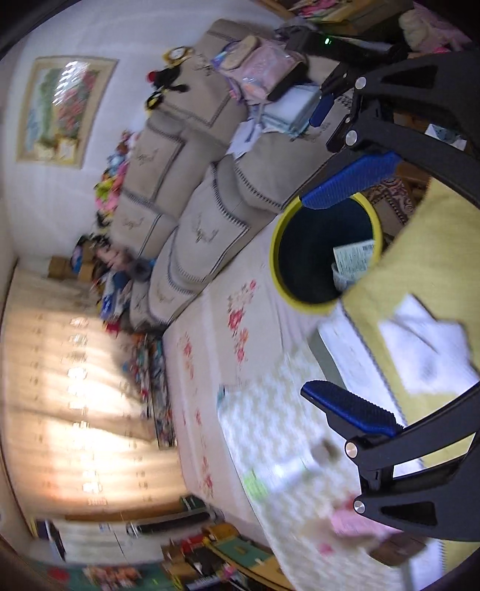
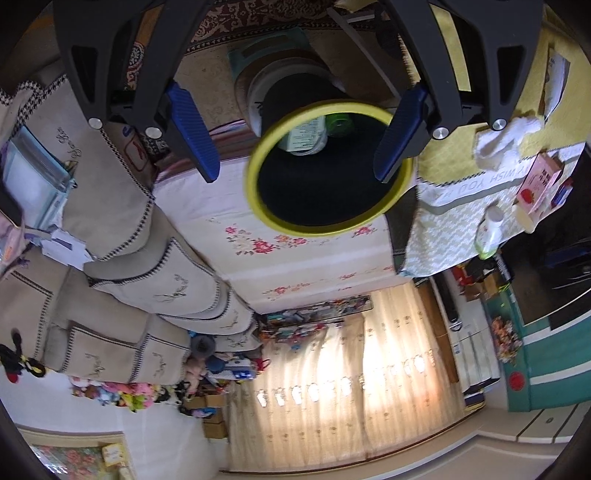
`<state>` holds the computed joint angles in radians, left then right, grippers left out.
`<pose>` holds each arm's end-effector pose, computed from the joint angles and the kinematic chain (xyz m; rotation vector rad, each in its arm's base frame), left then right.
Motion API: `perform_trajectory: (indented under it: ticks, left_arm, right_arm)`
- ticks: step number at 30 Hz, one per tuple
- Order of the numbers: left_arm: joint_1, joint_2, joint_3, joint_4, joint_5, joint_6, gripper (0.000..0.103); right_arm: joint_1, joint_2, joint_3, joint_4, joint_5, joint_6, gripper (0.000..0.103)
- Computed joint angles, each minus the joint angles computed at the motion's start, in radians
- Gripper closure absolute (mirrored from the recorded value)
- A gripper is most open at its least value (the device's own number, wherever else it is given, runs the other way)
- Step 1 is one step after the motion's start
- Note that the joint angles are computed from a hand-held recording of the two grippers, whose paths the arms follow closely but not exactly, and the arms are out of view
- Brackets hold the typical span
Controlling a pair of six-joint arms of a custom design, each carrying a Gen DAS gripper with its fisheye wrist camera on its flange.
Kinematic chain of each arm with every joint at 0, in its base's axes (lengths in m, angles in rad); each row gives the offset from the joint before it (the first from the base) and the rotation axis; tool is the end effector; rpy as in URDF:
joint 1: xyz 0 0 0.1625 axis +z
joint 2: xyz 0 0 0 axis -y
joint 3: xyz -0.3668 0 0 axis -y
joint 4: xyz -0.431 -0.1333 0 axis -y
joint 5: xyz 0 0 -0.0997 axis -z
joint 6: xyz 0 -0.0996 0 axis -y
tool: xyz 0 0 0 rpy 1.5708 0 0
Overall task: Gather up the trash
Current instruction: 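Grasp the white towel on the table with the right gripper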
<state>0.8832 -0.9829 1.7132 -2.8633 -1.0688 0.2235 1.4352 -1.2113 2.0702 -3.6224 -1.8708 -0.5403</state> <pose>-0.2759 -0.6215 0.1595 0.9873 2.4601 -0.8988 0.0305 -0.5450 0.2371 0.2181 -2.1713 1.2814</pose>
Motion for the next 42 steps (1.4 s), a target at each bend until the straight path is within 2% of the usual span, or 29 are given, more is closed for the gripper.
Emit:
perform_trajectory:
  ticks: [11, 18, 22, 27, 33, 37, 39, 42]
  left_arm:
    - [0.003, -0.370, 0.374, -0.165, 0.240, -0.039, 0.008]
    - [0.029, -0.558, 0.529, -0.191, 0.339, -0.096, 0.008]
    - [0.057, -0.642, 0.596, -0.181, 0.340, -0.142, 0.008]
    - [0.091, -0.676, 0.627, -0.178, 0.322, -0.190, 0.008]
    - [0.104, -0.641, 0.612, -0.181, 0.297, -0.209, 0.008]
    - [0.105, -0.622, 0.603, -0.181, 0.292, -0.216, 0.008]
    - [0.109, -0.617, 0.602, -0.184, 0.286, -0.218, 0.008]
    - [0.113, -0.618, 0.602, -0.185, 0.284, -0.220, 0.008]
  right_arm:
    - [0.106, 0.129, -0.059, 0.132, 0.027, -0.067, 0.021]
    - [0.168, 0.225, -0.142, 0.280, 0.026, -0.102, 0.020]
    - [0.195, 0.272, -0.196, 0.345, 0.010, -0.121, 0.018]
    - [0.222, 0.336, -0.279, 0.425, -0.054, -0.130, 0.018]
    - [0.242, 0.404, -0.354, 0.488, -0.144, -0.135, 0.018]
    - [0.244, 0.413, -0.356, 0.494, -0.144, -0.137, 0.019]
    - [0.245, 0.416, -0.358, 0.497, -0.137, -0.136, 0.026]
    - [0.246, 0.408, -0.351, 0.503, -0.118, -0.132, 0.050]
